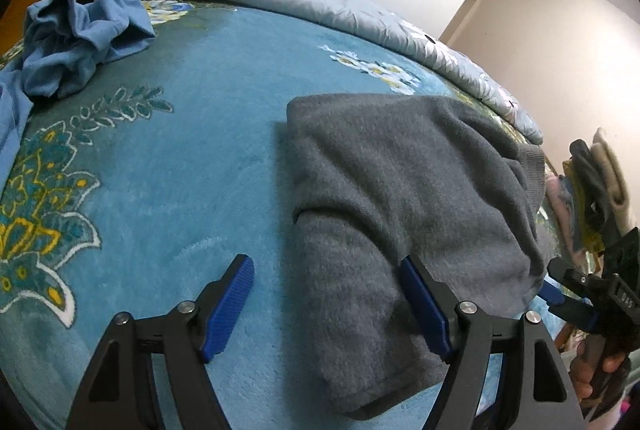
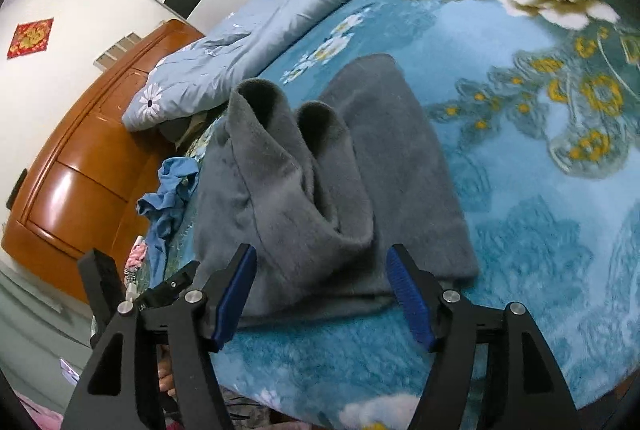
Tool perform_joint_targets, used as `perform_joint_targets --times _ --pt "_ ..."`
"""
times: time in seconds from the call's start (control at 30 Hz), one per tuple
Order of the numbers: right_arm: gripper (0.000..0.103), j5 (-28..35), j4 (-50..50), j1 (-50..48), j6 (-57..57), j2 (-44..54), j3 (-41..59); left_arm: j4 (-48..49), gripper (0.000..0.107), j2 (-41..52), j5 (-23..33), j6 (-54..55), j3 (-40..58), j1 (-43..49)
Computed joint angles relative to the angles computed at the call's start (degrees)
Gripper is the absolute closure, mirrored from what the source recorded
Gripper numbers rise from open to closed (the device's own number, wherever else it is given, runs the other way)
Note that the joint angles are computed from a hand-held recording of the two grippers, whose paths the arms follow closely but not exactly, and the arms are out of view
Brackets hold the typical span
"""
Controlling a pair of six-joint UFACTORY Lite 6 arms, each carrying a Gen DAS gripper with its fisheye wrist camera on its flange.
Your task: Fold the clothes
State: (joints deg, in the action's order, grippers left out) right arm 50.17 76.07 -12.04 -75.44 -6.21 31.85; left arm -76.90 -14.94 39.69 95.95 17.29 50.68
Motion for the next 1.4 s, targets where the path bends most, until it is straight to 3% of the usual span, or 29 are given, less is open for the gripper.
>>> perform_joint_targets --times 0.3,0.47,0.67,0.73,0.77,0.8,0.9,1.07,1.2,1.23,1.33,1.4 --pt "0.033 0.0 5.2 6.8 -1.8 2.3 1.1 2.7 0.028 -1.0 1.6 -2.4 0.3 1.8" --pt "0.033 0.7 11.6 6.5 -4.6 8.5 3.9 3.3 0.028 -2.2 0.4 -3.3 0.1 0.8" --pt "0.033 1.7 11.7 6.8 -3.3 11.0 7.4 5.6 0.028 -5.3 0.0 -6.8 -0.5 0.9" --pt "0.040 2.9 11.4 6.3 -2.0 10.4 8.3 7.2 0.028 -7.4 0.1 -8.3 -0.9 1.5" --pt "0.047 2.7 11.2 6.4 -1.5 9.7 8.5 8.1 0.028 -8.3 0.3 -9.2 -1.0 2.0" --pt "0.064 2.4 10.6 6.5 -0.8 8.9 9.1 8.8 0.028 -9.0 0.5 -10.2 -0.9 2.4" --pt "0.079 3.8 9.8 7.2 0.2 7.1 11.0 11.2 0.028 -11.2 1.6 -12.7 -0.7 3.6" --pt "0.084 13.1 5.2 4.1 0.1 3.5 16.5 14.0 0.028 -14.9 4.2 -16.3 -0.3 5.3" --pt "0.084 16.6 4.0 -3.4 -2.9 1.1 16.2 13.4 0.028 -12.6 5.3 -17.8 0.6 4.2" --pt "0.083 16.7 3.7 -5.3 -3.7 2.7 15.9 13.1 0.028 -11.8 3.7 -18.4 0.5 2.3" --pt "0.083 7.9 0.6 -5.4 -2.0 9.6 14.8 11.4 0.028 -8.4 -0.8 -19.3 0.4 -3.5" --pt "0.082 5.4 0.7 -5.7 -3.2 13.4 13.7 10.5 0.028 -6.5 -2.8 -19.4 0.4 -5.8"
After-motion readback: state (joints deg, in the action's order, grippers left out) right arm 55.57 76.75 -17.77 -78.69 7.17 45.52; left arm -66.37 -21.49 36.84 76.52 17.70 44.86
